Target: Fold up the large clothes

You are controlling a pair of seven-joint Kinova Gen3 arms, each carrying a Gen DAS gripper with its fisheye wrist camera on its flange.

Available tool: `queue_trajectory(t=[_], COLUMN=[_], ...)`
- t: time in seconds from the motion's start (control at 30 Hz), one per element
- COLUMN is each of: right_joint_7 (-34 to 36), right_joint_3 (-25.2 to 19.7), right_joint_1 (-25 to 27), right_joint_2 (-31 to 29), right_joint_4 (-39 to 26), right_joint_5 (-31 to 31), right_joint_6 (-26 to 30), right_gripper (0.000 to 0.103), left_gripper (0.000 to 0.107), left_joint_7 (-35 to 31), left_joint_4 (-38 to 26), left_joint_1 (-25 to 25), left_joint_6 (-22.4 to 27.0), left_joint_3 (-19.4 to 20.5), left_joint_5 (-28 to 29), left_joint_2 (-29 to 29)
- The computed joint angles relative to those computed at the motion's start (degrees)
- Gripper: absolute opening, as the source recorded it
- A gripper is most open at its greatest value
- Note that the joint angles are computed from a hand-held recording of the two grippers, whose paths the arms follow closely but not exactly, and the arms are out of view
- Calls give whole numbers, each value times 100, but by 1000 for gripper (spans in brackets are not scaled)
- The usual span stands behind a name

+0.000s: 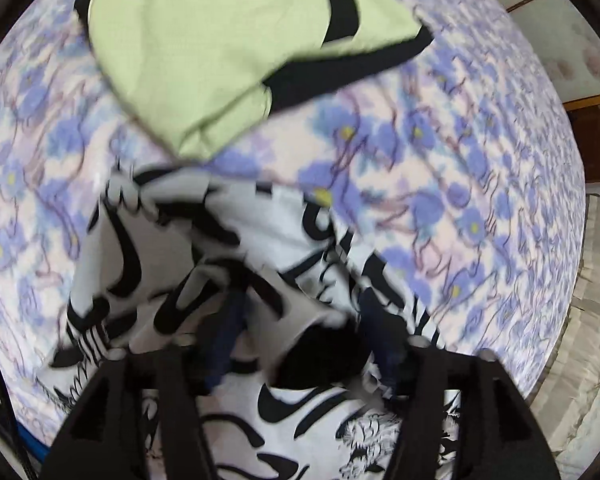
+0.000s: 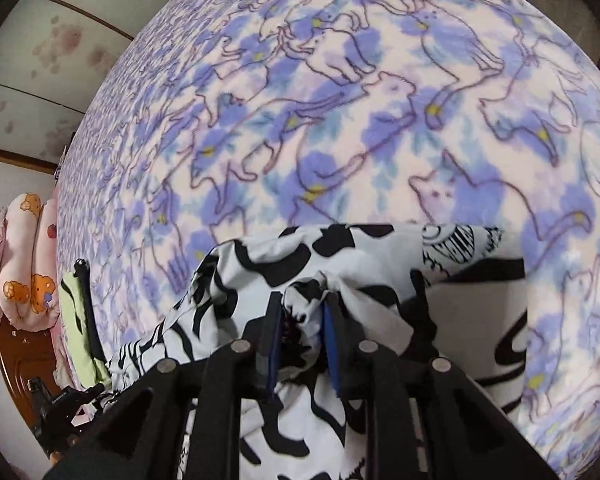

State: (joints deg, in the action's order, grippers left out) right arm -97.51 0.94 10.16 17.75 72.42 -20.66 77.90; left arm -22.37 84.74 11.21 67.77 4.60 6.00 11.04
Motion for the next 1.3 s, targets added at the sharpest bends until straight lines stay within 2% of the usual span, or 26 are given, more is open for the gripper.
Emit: queue_trajectory(t=[0.1, 0.13, 0.27, 0.43, 0.57, 0.67, 0.73, 0.8, 0.87, 0.93, 1.03, 1.1, 1.17, 1.3], right_joint_7=[127, 150, 391, 1242, 2051, 2314, 2339, 2399, 2417, 2394, 2355, 2347, 2324, 2435], right_joint_3=[-17, -10, -3, -63, -82, 86, 158, 238, 324, 378, 449, 444, 367, 341], right_joint_1=[-36, -83, -214, -177, -263, -429, -547, -663, -780, -885, -1038, -1159, -1290, -1541], right_joint_2=[-81, -165, -633, -990, -1500, -1919, -2177, -2459, -2652, -2837, -3091, -3185, -3309, -3427], right_joint_4=[4, 37, 233, 336, 904, 1480, 1824, 2144, 2391, 2610, 2879, 2990, 3127, 3371], right_joint_5=[89, 174, 377, -49, -424, -754, -895, -926, -972, -1025, -1117, -1110, -1056, -1063], right_joint_6=[-114, -242, -792, -673, -685, -764, -798, -774, -682, -629, -601, -568, -600, -661], right_gripper=[25, 27, 36, 36, 36, 36, 36, 31, 17, 13, 7, 5, 1, 0], left_gripper=[80, 82, 82, 82, 82, 80, 71, 66, 55, 37, 30, 25, 24, 24], left_joint_7=[104, 105, -185, -881, -1151, -1201, -1100, -862, -680, -589, -316, -575, -811, -1152], left_joint_4=[-200, -239, -364, -299, 40, 294, 468, 692, 879, 980, 986, 1056, 1038, 873], left_joint_1=[138, 177, 331, 607, 869, 1077, 1191, 1304, 1374, 1463, 1629, 1712, 1786, 1932], left_joint_6=[53, 21, -40, -283, -706, -808, -896, -1041, -1198, -1268, -1223, -1414, -1521, -1478], left_joint_3=[-14, -5, 112, 352, 547, 712, 807, 929, 1027, 1137, 1350, 1324, 1329, 1325], left_joint_5=[-451, -569, -908, -1031, -1024, -958, -941, -908, -772, -716, -840, -561, -363, -117], left_joint_2=[-56, -103, -269, -488, -758, -931, -1073, -1257, -1384, -1433, -1389, -1386, -1302, -1015])
